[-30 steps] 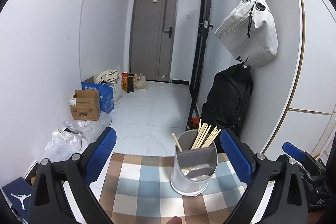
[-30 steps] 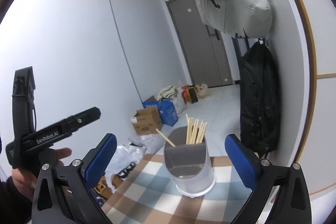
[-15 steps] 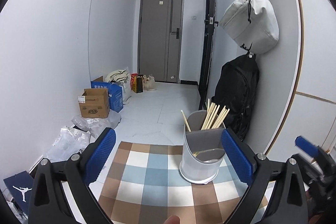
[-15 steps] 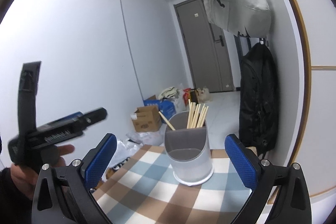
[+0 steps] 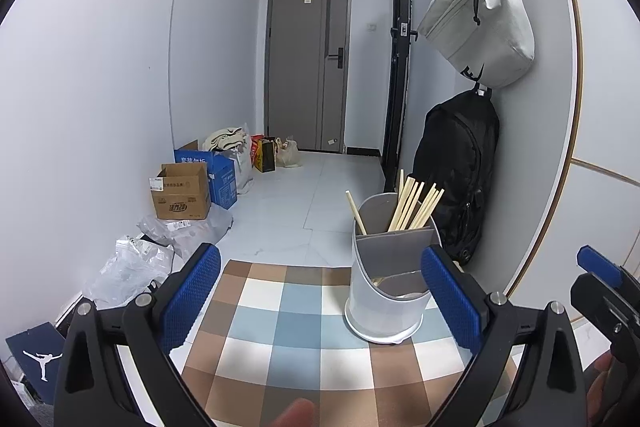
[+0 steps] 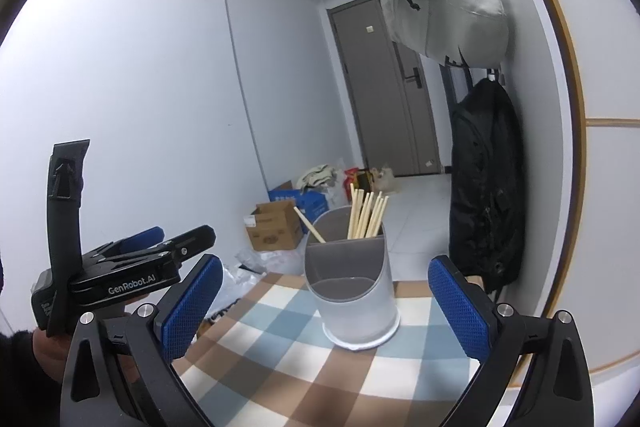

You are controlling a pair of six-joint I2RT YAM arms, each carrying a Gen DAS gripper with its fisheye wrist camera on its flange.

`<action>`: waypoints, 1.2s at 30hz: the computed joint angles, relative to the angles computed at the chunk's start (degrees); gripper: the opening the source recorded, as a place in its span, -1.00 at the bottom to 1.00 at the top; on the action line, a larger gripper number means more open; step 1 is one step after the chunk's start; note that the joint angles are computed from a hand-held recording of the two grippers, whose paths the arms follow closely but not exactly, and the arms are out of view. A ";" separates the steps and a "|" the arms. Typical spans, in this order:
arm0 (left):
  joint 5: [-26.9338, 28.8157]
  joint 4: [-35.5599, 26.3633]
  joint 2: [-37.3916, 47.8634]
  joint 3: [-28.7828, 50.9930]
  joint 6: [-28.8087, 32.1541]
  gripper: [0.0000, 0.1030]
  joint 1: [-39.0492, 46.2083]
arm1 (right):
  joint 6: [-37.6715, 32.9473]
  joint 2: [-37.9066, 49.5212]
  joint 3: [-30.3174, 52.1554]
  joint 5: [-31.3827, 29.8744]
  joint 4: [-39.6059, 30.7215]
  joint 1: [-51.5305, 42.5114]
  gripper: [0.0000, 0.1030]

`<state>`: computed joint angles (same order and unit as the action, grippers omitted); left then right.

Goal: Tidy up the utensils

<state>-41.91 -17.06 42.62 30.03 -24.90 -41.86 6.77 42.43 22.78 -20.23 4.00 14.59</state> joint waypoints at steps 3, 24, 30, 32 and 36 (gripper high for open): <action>-0.39 0.19 -0.16 -0.21 0.04 0.90 -0.31 | -0.06 0.23 0.07 0.10 0.04 0.05 1.00; 0.14 -0.89 1.32 0.20 -1.98 0.90 -1.19 | -0.24 -0.19 -0.49 0.91 0.48 1.06 1.00; 0.19 -0.46 1.30 -0.09 -1.96 0.90 -1.25 | -0.15 -0.04 -0.44 0.84 0.38 1.01 1.00; 0.16 -0.57 1.30 -0.04 -2.01 0.90 -1.23 | -0.32 -0.10 -0.46 0.91 0.33 1.10 1.00; 0.17 -0.69 1.25 0.00 -2.10 0.90 -1.25 | -0.36 -0.17 -0.36 0.97 0.04 1.16 1.00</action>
<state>-41.75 -17.75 43.87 30.03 -27.00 -43.11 6.40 42.26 22.42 -19.25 4.04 15.75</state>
